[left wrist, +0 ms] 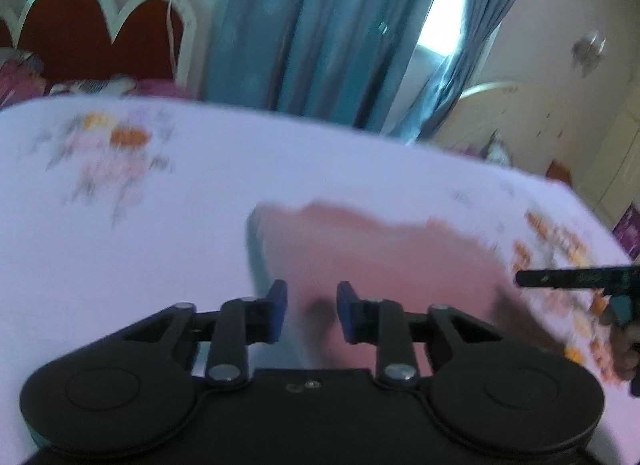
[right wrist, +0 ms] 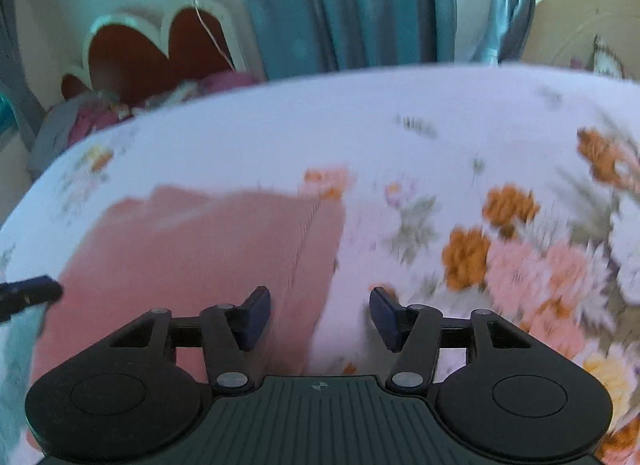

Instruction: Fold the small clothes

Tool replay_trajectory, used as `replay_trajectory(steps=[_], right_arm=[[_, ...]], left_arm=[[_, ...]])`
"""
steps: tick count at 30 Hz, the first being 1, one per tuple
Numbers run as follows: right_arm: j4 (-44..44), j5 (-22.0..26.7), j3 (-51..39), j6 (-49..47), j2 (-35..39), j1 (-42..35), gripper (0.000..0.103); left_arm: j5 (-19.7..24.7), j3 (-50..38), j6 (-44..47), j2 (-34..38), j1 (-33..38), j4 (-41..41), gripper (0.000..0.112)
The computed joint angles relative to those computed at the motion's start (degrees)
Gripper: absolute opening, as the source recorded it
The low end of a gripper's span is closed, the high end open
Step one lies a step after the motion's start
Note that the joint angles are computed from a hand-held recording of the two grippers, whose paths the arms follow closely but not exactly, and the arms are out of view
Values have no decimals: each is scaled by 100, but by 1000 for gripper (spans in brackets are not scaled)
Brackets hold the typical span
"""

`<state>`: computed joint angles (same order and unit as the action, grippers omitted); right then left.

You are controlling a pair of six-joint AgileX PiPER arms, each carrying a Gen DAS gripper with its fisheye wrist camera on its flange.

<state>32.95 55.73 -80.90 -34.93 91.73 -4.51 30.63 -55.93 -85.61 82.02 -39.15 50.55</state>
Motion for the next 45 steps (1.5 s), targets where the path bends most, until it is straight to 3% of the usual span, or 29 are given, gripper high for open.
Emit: replay_trajectory(steps=[1,4,6,9,16,18,22,26,35,39,41,43,45], right_arm=[[-44,-82,-52,-20,25,118,24],[-216,-232,-236,32,276,508,24],[-829,-288,-349,275,563,802,24],[-792,-669,-60,32,655,776,24],[-826,-541,-144,101,655,746,25],[-869,-400,-136,195,426,711,25],[-96,370,206,-823,-355,239,25],[36,938,665,-1477,-816,-212,25],[-365,239,1345,-1482,-893,-87,24],[-270,236,1423,-1354,-1169,-302,24],[75,520,1450,-1616,-1449,-641,24],[454,1119,1434,-2024,-1595,-1017,24],[356,1363,1578,-2353,-1735,-1079,24]], left_arm=[[-60,-163,241,122,68,-98,26],[-172,-746,1416,711,336,-1035,35],[-183,-946,1926,1089,452,-1500,36],[-278,-883,1786,1082,439,-1330,36],[-125,-857,1565,1059,281,-1043,35],[186,-981,1667,997,221,-1083,30],[605,-685,920,312,-376,-482,29],[924,-339,217,-101,-1211,-280,29],[1420,-79,-362,291,-1844,-221,30],[1879,-167,-572,193,-2136,-280,27],[2211,-130,-799,54,-2407,-199,27],[2437,-71,-1065,25,-2643,-215,27],[2543,-11,-1261,62,-2779,-343,27]])
